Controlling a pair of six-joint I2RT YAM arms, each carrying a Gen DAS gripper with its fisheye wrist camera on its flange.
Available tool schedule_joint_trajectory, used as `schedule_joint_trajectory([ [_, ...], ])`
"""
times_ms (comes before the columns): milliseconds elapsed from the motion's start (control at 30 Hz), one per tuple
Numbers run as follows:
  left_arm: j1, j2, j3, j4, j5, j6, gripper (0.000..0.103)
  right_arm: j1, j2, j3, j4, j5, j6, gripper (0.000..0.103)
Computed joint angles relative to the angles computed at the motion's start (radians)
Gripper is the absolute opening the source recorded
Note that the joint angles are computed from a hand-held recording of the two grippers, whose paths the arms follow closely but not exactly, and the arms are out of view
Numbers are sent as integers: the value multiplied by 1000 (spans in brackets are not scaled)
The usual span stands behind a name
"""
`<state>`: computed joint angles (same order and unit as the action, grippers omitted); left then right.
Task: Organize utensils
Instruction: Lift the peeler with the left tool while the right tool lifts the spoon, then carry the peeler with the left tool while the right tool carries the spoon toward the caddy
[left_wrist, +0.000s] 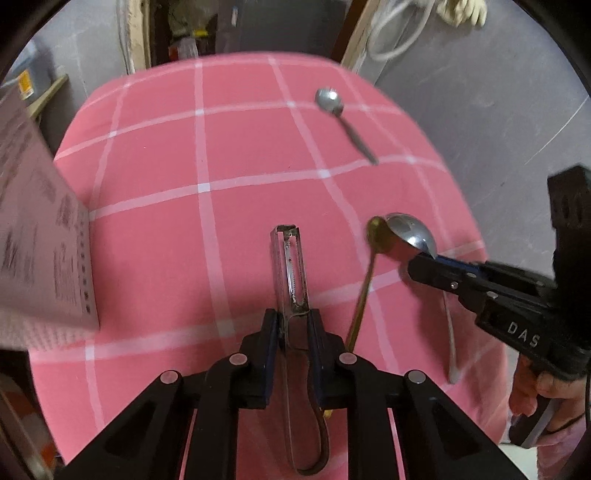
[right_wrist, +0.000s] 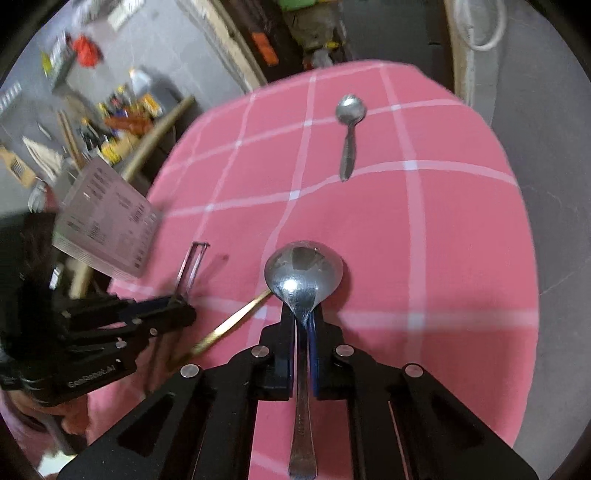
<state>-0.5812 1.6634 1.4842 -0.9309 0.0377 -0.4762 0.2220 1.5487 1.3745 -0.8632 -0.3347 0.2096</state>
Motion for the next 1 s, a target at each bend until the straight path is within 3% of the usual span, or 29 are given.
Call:
schedule_joint_trajectory([
  [233,-47,-231,-198,153,-61,-69,15,-19,-249,-157,141,24,71,6],
  [400,-64,-320,-181,176,-119,-39,15,4,-310,-121,188,49,80,6],
  [633,-20,-412,-77,172,-143,22,15,89,-249,96,217,95,101,6],
  [1000,244,-433,160,115,-47,145,15,298,19,472,362,148,186,6],
])
